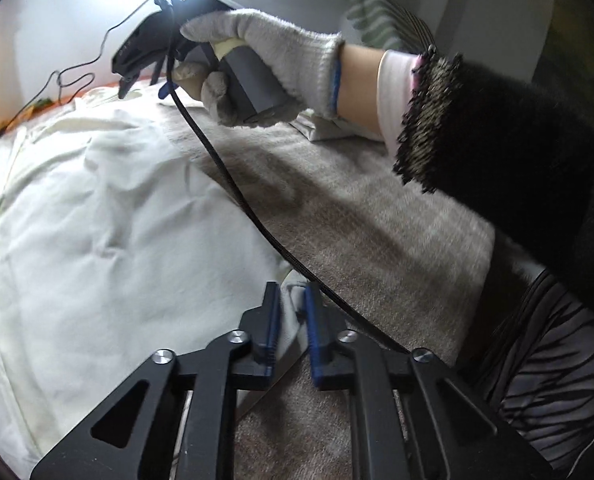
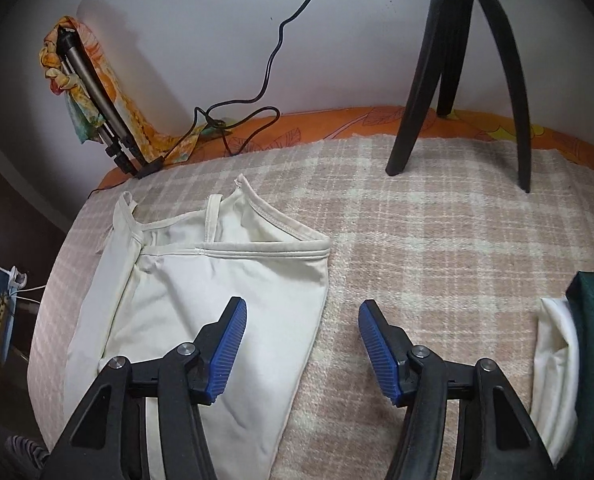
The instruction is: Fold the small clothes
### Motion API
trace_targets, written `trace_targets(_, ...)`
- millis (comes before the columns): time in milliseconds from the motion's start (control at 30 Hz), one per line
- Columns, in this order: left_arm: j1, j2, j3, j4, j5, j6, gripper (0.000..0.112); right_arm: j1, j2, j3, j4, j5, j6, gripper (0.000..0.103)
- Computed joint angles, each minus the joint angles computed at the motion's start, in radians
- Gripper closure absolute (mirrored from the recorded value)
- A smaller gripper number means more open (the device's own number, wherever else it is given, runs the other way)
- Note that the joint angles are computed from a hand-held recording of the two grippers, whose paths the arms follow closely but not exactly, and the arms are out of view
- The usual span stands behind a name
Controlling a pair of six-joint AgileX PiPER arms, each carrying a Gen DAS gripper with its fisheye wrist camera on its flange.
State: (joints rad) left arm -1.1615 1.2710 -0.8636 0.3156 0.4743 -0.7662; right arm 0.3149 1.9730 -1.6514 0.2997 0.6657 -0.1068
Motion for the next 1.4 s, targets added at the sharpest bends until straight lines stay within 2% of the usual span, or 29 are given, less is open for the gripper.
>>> trace_targets(167,0.013,-0.079,0.078,-0.026,-0.044,-0.062,0.106,0.018,0.038,-0.04,-0.054,0.002,0.049,0.054)
trace_targets(267,0.016,-0.136,0.115,0.003,-0.048,-0.131,0.106,0.028,0.042,-0.048,-0.111,0.001,0.086,0.068)
trace_targets(333,0.039,-0.176,0.139,-0.027,-0.061,-0.131,0.106,0.026,0.039,-0.049,-0.117,0.005,0.101,0.083)
trace_targets(400,0.055,-0.202,0.157,-0.069,-0.076,-0.111,0.106,0.026,0.036,-0.045,-0.142,0.0,0.13,0.094)
trace_targets(433,0.058,-0.214,0.162,-0.066,-0.076,-0.119,0.106,0.027,0.033,-0.042,-0.153,-0.003,0.143,0.098)
trace_targets(500,0.074,-0.23,0.175,-0.077,-0.092,-0.116,0.107,0.031,0.024,-0.038,-0.17,-0.005,0.162,0.101)
trace_targets(600,0.099,-0.261,0.191,-0.075,-0.109,-0.125,0.107,0.043,0.003,-0.04,-0.199,-0.001,0.194,0.102)
trace_targets(767,0.096,-0.328,0.228,0.024,-0.096,-0.243,0.107,0.083,-0.021,-0.073,-0.275,0.021,0.271,0.102)
trace_targets(967,0.099,-0.411,0.293,0.081,-0.089,-0.352,0.107,0.179,0.015,-0.184,-0.429,0.104,0.408,0.103)
trace_targets(1133,0.092,-0.466,0.314,0.146,-0.053,-0.458,0.107,0.279,0.101,-0.341,-0.51,0.201,0.457,0.103)
trace_targets(1267,0.057,-0.536,0.345,0.235,0.01,-0.57,0.107,0.352,0.196,-0.497,-0.553,0.285,0.466,0.103)
trace_targets(1400,0.066,-0.603,0.382,0.225,0.052,-0.592,0.107,0.397,0.297,-0.654,-0.57,0.365,0.462,0.103)
